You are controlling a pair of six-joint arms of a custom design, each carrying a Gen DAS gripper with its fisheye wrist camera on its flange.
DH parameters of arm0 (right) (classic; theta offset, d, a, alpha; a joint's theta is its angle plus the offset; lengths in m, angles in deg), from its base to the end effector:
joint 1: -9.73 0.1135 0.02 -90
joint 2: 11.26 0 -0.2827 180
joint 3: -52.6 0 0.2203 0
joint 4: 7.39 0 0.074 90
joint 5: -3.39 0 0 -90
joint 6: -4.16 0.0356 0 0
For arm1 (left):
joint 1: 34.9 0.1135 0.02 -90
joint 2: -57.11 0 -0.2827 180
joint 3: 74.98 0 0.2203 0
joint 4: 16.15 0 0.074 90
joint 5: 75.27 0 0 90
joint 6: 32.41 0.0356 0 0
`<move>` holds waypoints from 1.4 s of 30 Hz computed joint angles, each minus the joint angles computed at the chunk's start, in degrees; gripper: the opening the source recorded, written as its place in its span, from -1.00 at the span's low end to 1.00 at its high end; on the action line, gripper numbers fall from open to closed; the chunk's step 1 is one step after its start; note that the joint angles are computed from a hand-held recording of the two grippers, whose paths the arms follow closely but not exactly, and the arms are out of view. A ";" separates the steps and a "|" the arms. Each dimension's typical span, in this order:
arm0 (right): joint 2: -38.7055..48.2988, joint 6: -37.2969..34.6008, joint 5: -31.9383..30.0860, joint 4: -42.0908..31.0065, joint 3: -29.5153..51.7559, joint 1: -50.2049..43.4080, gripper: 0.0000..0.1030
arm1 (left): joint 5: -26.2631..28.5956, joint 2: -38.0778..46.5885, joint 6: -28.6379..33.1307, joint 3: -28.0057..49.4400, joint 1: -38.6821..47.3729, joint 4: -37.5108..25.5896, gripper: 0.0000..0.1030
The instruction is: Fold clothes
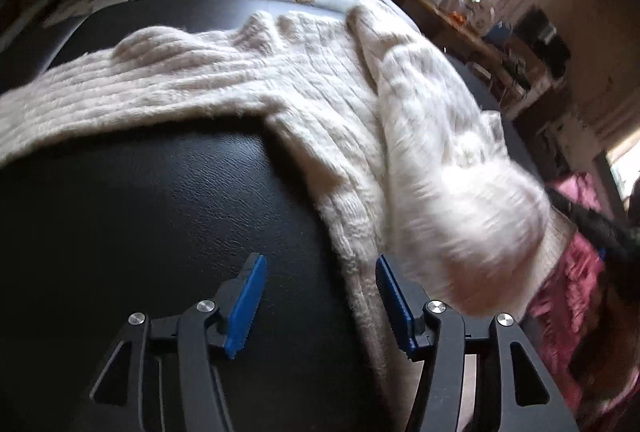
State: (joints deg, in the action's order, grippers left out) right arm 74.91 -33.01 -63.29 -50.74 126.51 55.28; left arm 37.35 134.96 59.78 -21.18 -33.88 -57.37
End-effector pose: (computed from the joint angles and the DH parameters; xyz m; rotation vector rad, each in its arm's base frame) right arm 0.2038 0.1876 0.2607 0.3105 2.4259 0.2425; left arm 0.2066 -0.0100 0.2030 0.1436 2.6544 -0.5146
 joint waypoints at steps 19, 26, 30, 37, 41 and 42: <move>10.40 -8.82 -12.11 3.22 1.06 -0.64 -0.28 | -11.13 2.19 -4.31 0.95 -3.71 3.11 0.35; 14.97 -9.64 -8.71 -0.07 5.02 -0.97 -0.26 | -10.62 0.74 -0.16 0.82 -7.68 0.08 0.38; 15.62 -8.39 -5.35 -1.33 4.73 -2.78 -0.27 | -9.10 0.83 0.06 0.33 -6.01 0.77 0.39; 16.15 -10.56 -5.13 0.63 4.18 -3.69 -0.26 | -15.40 -0.50 -1.61 -3.50 -16.09 7.44 0.19; 15.38 -9.87 -4.68 3.49 2.29 -4.00 -0.25 | -9.48 0.27 -1.17 -1.80 -15.25 6.45 -0.88; 15.80 -9.98 -4.35 2.87 2.96 -3.92 -0.26 | -8.16 0.88 -0.92 -0.53 -14.20 5.38 -0.89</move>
State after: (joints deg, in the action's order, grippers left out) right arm 90.71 -42.99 -67.64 -47.87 129.47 51.36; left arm 29.19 135.84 58.87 -21.72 -48.09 -51.98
